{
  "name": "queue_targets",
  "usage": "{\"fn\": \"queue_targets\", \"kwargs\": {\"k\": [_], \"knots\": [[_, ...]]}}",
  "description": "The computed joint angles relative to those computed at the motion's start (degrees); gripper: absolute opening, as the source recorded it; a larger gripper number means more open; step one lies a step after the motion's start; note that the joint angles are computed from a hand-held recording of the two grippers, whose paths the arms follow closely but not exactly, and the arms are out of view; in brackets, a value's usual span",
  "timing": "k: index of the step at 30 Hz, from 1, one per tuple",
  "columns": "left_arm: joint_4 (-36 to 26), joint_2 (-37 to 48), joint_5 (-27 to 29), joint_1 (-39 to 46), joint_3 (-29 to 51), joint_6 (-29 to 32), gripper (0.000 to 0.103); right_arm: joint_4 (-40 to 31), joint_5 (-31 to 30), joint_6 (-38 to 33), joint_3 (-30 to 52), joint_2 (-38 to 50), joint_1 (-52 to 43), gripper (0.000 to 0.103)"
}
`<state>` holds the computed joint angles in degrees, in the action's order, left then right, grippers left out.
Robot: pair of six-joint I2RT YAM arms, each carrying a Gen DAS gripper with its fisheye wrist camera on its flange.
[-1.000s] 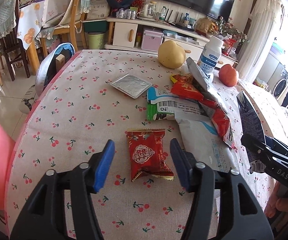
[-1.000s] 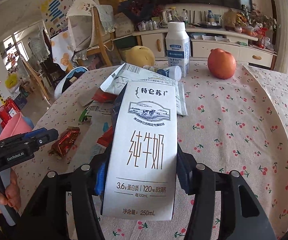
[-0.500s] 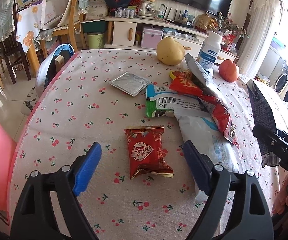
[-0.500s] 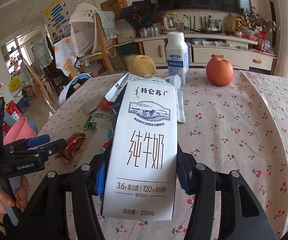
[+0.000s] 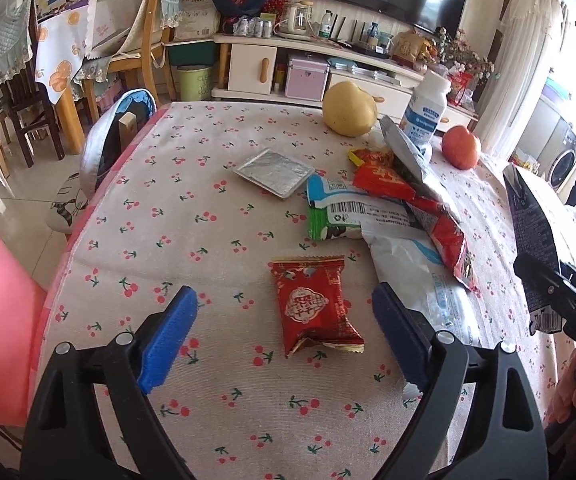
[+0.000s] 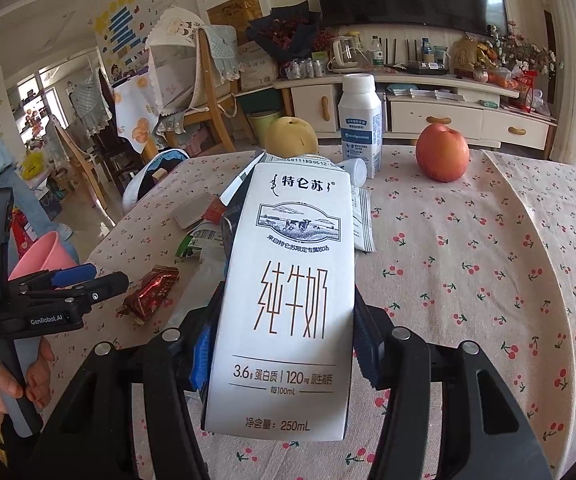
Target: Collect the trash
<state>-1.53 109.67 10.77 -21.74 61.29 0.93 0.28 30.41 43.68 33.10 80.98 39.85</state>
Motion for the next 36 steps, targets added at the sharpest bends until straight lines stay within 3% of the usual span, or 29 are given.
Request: {"fn": "queue_targets", "kwargs": {"k": [10, 18, 20, 21, 26, 36], "knots": [[-3.2, 2.5, 5.4, 1.2, 2.8, -0.3, 0.09, 0.3, -0.8, -0.7, 0.0, -0.6, 0.2, 0.057], [-2.8, 6.7, -1.0, -3.1, 4.5, 0.9, 0.089, 0.7, -0.9, -1.4, 0.3, -0.1, 0.8, 0.057], [-2.1, 7.3, -2.5, -3.8, 4.5, 1.1, 0.081, 0.8, -0.9, -1.5, 0.5, 0.1, 1.1, 0.057], [-2.0, 7.5, -3.1, -4.1, 4.6, 1.2, 0.071, 0.7, -0.7, -1.5, 0.7, 0.3, 1.4, 0.057], [-0.4, 7.5, -5.1, -4.5, 4.0, 1.5, 0.043, 0.5, 0.0, -1.7, 1.3, 1.0, 2.7, 0.057], [-0.5, 5.9, -4.8, -3.5, 2.8, 1.0, 0.039, -0.1, 1.7, -2.3, 4.1, 4.8, 6.1, 0.057]]}}
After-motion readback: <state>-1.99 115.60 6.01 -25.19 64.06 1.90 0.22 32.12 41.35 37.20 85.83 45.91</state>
